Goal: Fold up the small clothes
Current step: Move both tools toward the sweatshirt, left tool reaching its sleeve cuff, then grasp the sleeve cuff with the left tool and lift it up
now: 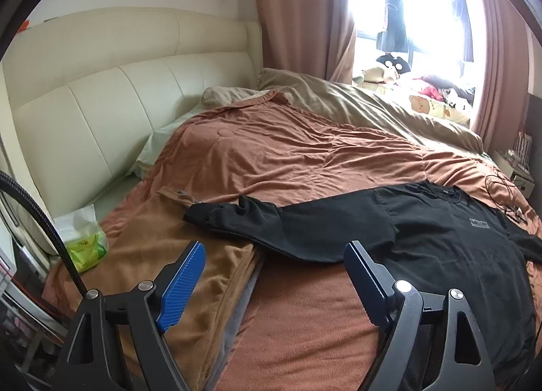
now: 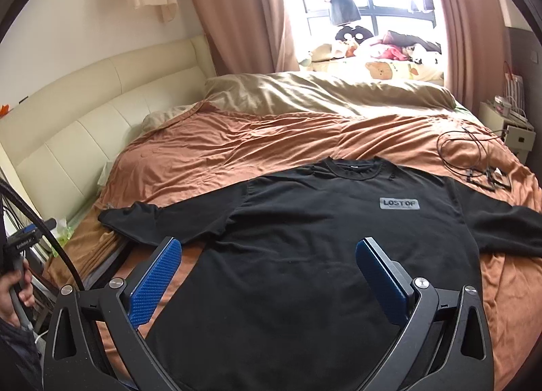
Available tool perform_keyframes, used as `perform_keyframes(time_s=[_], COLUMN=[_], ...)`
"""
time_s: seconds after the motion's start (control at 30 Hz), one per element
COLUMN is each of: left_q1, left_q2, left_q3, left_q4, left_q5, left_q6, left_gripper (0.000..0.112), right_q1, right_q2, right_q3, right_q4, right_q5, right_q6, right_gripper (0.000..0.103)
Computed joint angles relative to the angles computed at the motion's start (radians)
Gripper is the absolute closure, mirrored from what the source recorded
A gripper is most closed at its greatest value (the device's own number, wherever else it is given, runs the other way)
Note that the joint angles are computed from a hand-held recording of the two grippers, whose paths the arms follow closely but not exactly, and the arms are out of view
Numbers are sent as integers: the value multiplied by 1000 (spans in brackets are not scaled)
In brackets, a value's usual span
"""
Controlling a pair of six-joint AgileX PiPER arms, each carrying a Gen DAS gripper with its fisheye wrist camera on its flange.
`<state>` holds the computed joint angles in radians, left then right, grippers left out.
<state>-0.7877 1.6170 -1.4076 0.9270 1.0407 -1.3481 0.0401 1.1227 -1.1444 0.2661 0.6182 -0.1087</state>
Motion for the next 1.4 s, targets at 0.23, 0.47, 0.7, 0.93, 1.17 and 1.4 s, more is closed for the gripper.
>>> perform_keyframes(time_s=[0.23,0.47,0.7,0.93,1.17,1.4], left_q1=[211,356,480,564,620,642], left_q2=[44,110,205,345,474,454], left_q3=[-41,-102,-161,-242,-307,-266], left_q4=[-158,-261,-396,-538,-652,-689], left_q5=[-101,-150,-218,-253,-293,-410], left_q6=[140,223,316,402,459,427], left_gripper=[35,35,35,35,49,103], right_q1=[11,-6,-13,39,71,75], right_q2=[178,394,584,742,854,1024], right_q3=[-127,-298,-488,-676,-820,-1056], right_q4=[1,99,78,-31,-62,48], right_q5=[-14,37,104,176,220,312], right_q6=[-25,-93,-93,-41,-28,-52], right_gripper=[17,35,38,38,38,41])
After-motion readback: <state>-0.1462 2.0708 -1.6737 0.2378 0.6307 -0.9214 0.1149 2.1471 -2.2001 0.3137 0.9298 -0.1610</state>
